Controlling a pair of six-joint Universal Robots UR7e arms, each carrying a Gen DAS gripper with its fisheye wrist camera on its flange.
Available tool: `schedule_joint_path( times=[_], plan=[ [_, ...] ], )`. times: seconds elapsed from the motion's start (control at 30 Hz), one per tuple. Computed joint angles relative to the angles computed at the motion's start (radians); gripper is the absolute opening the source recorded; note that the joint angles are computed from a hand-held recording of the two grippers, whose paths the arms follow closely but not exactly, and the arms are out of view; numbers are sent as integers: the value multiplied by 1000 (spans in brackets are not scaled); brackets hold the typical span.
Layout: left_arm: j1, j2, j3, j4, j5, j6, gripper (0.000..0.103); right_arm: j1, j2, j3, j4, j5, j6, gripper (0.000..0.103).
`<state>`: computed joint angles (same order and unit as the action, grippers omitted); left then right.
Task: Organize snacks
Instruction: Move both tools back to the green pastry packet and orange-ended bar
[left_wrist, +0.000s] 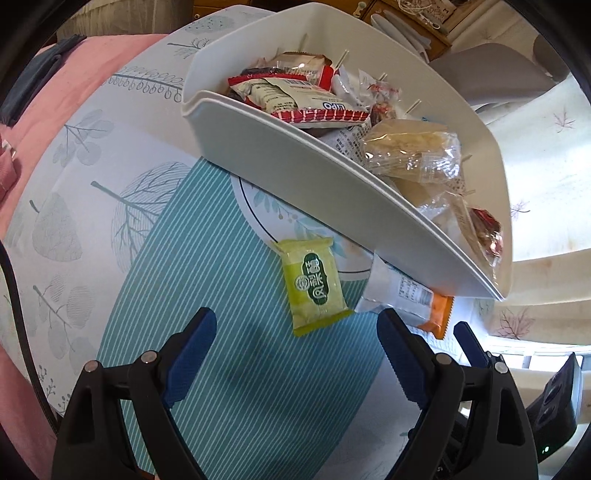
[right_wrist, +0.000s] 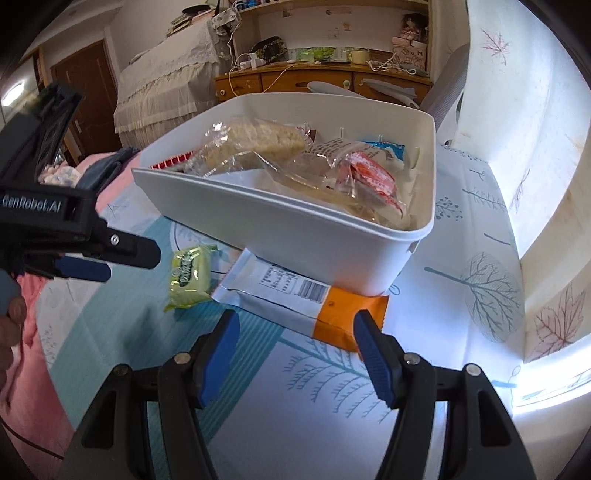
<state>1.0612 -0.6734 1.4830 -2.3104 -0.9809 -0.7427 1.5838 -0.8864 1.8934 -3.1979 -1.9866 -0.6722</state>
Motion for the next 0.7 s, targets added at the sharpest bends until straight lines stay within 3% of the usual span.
schedule_joint_path(
  times=[0.27,0.37,0.5,0.7],
  plan=[
    [15,81,-104,97,30,-43,86,-19,30,-36,-5,-26,-59,69],
    [16,103,-141,163,42,-72,78,-29,30,-43,-4,-4,-68,77],
    [25,147,-214,239,57,-117,70,-36,40,-67,-1,14,-85,77],
    [30,183,-274,285,65,-144,65,-39,66,-107,4,9,-101,81]
  ],
)
